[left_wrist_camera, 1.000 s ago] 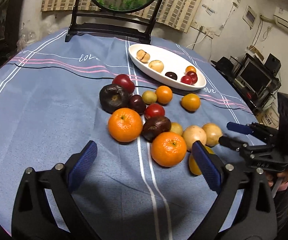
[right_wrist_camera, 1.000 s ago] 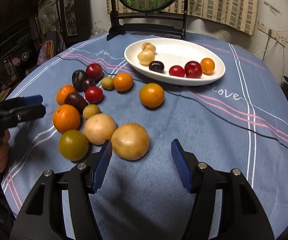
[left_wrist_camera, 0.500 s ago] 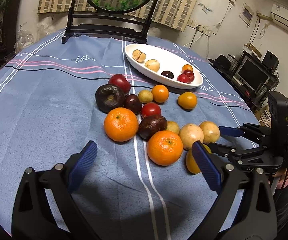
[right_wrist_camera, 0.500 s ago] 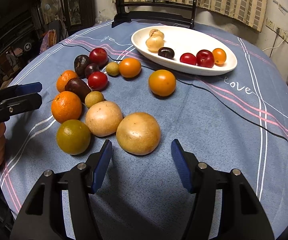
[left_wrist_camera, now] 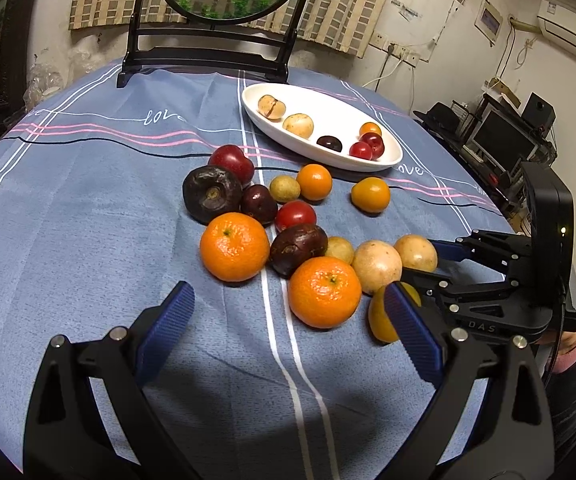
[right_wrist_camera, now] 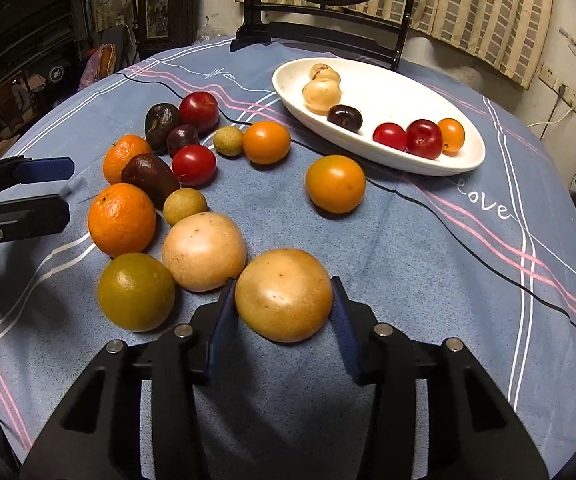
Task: Organize fruits
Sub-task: 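Grasp the large pale grapefruit with the right tool while the left tool grasps a green-yellow citrus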
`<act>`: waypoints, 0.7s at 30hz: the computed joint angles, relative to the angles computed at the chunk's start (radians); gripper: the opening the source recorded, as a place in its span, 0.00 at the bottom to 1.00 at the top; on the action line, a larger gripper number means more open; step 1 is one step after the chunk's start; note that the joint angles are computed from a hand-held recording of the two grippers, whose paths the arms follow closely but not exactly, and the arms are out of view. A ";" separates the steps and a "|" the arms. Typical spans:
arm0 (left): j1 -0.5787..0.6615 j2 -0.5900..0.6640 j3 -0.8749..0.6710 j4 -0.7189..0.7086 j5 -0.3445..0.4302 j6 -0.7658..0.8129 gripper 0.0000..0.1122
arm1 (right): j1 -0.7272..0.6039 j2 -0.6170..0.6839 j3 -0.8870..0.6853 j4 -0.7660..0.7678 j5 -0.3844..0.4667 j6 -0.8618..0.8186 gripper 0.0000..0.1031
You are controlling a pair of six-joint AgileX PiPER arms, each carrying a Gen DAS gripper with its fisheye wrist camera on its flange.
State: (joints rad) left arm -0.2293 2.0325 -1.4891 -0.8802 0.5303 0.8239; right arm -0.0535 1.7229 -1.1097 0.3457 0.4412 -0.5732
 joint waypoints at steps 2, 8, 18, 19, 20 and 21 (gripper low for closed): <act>0.001 -0.006 0.010 -0.019 -0.005 0.021 0.87 | -0.011 -0.002 -0.002 0.036 0.012 -0.022 0.43; -0.046 -0.123 0.187 -0.308 -0.103 0.376 0.82 | -0.090 -0.001 -0.026 0.177 0.076 -0.055 0.43; -0.209 -0.059 0.079 0.134 -0.120 0.058 0.53 | -0.114 -0.003 -0.027 0.185 0.099 -0.027 0.43; -0.212 -0.040 0.047 0.189 -0.099 0.000 0.49 | -0.114 -0.003 -0.028 0.185 0.099 -0.028 0.43; -0.212 -0.030 0.030 0.216 -0.087 -0.026 0.47 | -0.115 -0.007 -0.025 0.187 0.097 -0.030 0.43; -0.217 -0.020 0.014 0.256 -0.080 -0.063 0.47 | -0.116 -0.010 -0.022 0.193 0.095 -0.037 0.43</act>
State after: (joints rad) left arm -0.4462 2.0130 -1.4749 -0.6247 0.4501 0.7604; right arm -0.1695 1.7126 -1.1315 0.5384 0.5364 -0.6100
